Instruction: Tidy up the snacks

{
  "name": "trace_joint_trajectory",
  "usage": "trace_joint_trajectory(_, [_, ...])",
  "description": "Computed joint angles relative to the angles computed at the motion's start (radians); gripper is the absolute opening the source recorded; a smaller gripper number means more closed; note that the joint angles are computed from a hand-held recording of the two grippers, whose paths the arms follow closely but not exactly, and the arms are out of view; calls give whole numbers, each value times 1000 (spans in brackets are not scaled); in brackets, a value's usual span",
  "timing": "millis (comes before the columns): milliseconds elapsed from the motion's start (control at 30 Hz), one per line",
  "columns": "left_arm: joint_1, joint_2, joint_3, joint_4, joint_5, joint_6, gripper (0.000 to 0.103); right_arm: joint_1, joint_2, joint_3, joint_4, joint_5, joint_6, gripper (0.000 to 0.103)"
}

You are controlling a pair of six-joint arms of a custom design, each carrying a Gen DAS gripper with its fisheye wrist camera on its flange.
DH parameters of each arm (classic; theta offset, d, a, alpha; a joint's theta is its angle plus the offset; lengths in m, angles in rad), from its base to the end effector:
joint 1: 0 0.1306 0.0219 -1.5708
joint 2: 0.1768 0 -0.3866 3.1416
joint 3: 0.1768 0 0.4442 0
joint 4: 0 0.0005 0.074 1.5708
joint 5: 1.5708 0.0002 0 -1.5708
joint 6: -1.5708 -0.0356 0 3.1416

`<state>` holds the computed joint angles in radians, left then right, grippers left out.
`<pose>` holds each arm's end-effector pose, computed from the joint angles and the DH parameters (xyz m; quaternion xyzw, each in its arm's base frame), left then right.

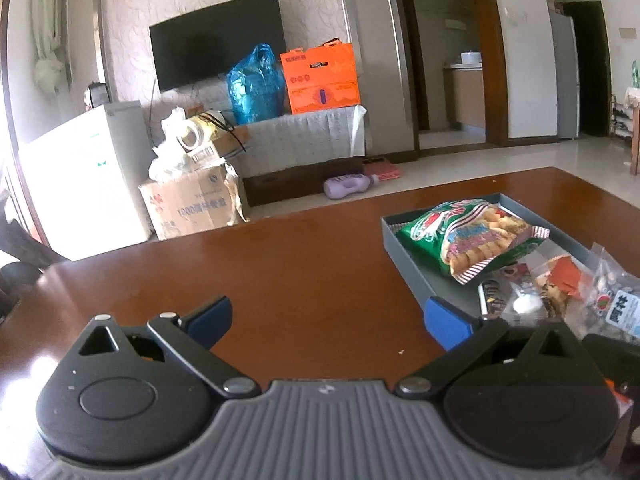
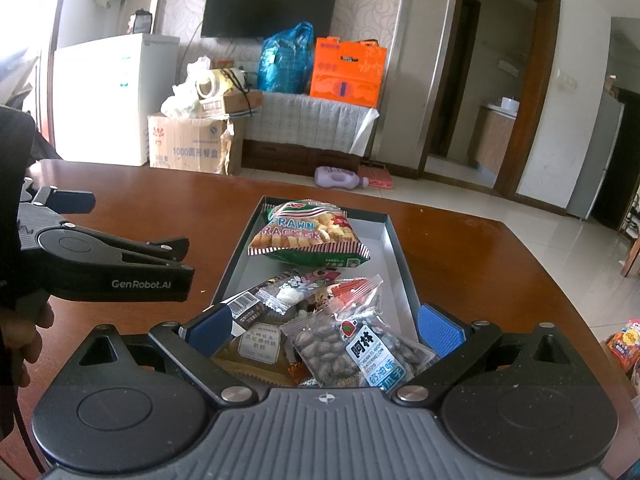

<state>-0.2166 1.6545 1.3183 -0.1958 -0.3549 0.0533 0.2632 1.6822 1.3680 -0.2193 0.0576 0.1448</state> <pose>0.6210 -0.1245 0.3030 -0.0176 0.8588 0.0861 0.5047 0.6268 0.1662 0.3081 -0.1619 0.8530 0.0043 0.4961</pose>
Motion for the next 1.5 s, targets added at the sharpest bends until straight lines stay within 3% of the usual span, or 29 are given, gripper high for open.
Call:
trace_joint_trajectory(200, [10,-23,-22,36,44,36,103,-3,2,1,-1,-3,1,100])
trace_joint_trajectory(333, [14,-27,-11,-5,2,94,103,-3,0,0,3,-4,3,100])
trace_joint_trajectory(433, [27,-32,1,-36,24,119,103,-7,1,-1,5,-7,3,101])
trace_joint_trajectory(767, [47,-40,8,-61,64,127,103,-5,1,1,4,-5,8,101])
trace_joint_trajectory(1500, [37,-37,5,-51,53,77,103,-1,0,-1,6,1,10,101])
